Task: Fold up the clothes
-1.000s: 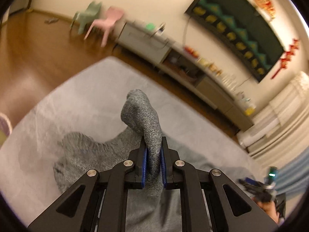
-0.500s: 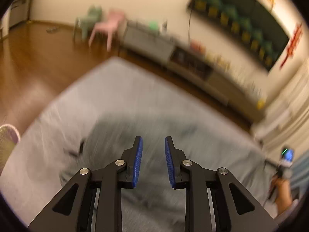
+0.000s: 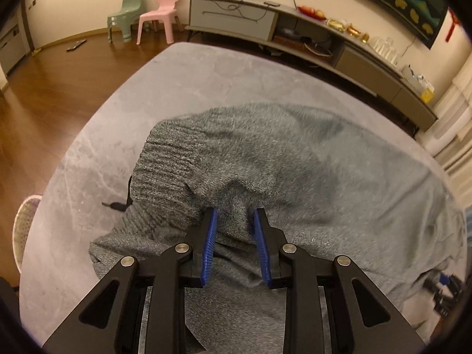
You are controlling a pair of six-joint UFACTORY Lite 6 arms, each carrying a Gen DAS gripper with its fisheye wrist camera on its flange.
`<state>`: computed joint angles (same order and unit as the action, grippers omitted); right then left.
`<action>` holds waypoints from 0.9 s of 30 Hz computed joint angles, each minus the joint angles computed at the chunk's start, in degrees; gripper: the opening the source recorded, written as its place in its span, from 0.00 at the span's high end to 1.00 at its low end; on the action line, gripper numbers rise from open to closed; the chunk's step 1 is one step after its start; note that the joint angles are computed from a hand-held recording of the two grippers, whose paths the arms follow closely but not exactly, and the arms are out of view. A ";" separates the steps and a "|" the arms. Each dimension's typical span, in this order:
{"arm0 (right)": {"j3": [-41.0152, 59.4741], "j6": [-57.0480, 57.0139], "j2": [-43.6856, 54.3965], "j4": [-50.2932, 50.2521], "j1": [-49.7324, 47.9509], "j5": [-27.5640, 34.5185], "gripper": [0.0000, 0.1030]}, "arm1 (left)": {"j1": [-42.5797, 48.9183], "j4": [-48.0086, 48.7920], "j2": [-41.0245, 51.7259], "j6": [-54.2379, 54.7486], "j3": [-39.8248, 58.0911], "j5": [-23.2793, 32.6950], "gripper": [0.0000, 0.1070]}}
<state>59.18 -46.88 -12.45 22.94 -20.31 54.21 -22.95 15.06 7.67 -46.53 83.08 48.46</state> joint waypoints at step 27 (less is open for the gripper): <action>64.28 -17.35 43.34 3.53 -59.45 24.13 0.51 | -6.00 6.55 -15.25 -6.95 -10.94 6.03 0.70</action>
<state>123.46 -64.23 30.90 26.48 -79.76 78.34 -28.95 21.61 -7.59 -53.48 72.14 54.49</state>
